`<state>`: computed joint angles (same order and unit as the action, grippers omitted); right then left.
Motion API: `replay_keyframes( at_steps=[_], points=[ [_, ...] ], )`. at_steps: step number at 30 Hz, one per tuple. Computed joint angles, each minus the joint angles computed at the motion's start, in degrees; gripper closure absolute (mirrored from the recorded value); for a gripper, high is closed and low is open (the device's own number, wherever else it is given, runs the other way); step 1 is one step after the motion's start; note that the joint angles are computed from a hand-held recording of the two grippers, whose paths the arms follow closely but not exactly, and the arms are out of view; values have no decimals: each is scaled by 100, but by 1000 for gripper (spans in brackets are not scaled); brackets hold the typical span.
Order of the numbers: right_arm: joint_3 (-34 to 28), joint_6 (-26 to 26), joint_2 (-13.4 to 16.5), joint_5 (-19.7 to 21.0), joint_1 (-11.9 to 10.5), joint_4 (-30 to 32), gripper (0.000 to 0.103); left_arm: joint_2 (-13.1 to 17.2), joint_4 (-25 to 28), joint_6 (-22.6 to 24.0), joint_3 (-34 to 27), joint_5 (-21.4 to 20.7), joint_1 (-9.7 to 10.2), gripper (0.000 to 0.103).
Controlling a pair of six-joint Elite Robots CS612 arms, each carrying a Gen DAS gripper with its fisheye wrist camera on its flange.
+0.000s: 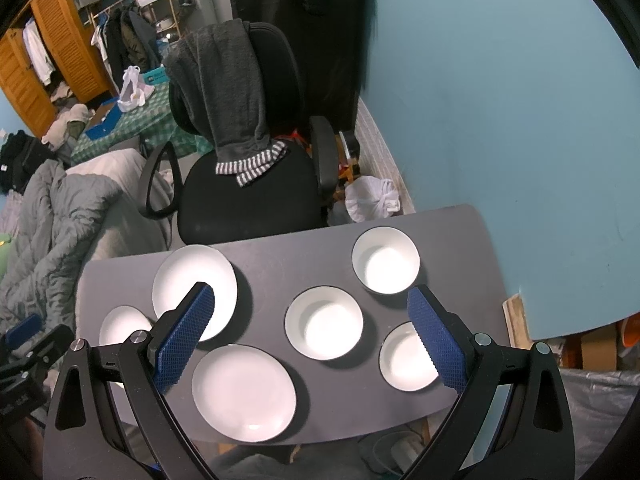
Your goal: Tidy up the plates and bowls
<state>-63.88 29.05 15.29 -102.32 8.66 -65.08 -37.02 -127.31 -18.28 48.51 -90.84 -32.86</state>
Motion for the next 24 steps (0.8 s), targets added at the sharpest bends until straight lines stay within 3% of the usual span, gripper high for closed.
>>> replay_keyframes(
  at_steps=[6, 19, 21, 24],
  points=[
    [-57, -68, 20, 25, -24, 78, 6, -9, 97, -66, 26, -245, 22, 14],
    [-189, -167, 140, 216, -52, 288, 6, -123, 44, -122, 285, -8, -41, 14],
    [-249, -178, 189, 284, -58, 292, 6, -64, 295, 6, 163, -70, -33, 14],
    [-295, -193, 240, 407, -63, 304, 6, -90, 174, 246, 287, -32, -38, 14]
  ],
)
